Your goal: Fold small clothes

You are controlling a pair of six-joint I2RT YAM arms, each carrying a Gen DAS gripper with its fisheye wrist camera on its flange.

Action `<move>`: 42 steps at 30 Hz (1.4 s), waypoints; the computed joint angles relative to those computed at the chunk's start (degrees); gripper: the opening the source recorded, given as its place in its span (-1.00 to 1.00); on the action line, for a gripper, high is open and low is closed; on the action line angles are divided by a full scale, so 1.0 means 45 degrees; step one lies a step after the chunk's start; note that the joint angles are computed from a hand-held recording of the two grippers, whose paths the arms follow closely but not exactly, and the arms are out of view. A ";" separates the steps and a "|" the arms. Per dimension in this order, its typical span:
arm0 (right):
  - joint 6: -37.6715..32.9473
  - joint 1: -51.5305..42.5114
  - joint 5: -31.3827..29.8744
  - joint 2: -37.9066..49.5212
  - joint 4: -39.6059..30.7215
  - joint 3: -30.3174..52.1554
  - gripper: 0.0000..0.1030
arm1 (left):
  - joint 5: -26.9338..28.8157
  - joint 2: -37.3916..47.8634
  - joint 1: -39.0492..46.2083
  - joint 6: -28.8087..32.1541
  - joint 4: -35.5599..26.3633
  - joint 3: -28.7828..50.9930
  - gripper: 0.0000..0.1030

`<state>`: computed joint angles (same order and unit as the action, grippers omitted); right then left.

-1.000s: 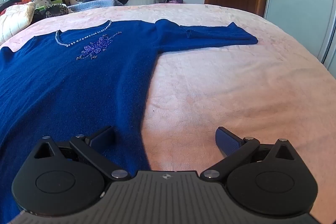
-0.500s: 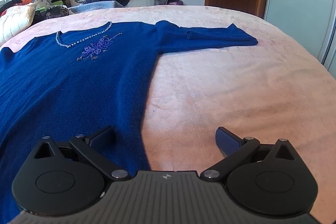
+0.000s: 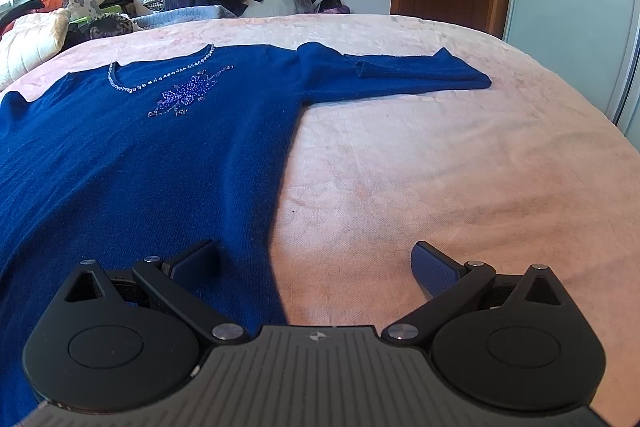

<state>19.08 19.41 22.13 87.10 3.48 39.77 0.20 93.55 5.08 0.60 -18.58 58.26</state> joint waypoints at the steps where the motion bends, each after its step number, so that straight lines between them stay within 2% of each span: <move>1: -0.0001 0.0001 0.0002 0.0000 0.0013 -0.0008 1.00 | -0.0001 0.0011 0.0003 -0.0004 -0.0017 0.0022 1.00; 13: -0.0045 -0.0029 0.0002 0.0030 0.0122 -0.0024 0.99 | -0.0033 0.0329 -0.0001 -0.0012 -0.0454 0.0481 1.00; 25: -0.0074 -0.0036 0.0004 0.0049 0.0249 -0.0084 0.99 | -0.0248 0.0993 -0.0130 -0.0297 -0.1530 0.1578 1.00; 42: -0.0184 -0.0006 -0.0070 -0.0168 0.0316 -0.0270 1.00 | -0.0238 0.1064 -0.0075 -0.0250 -0.1420 0.1554 1.00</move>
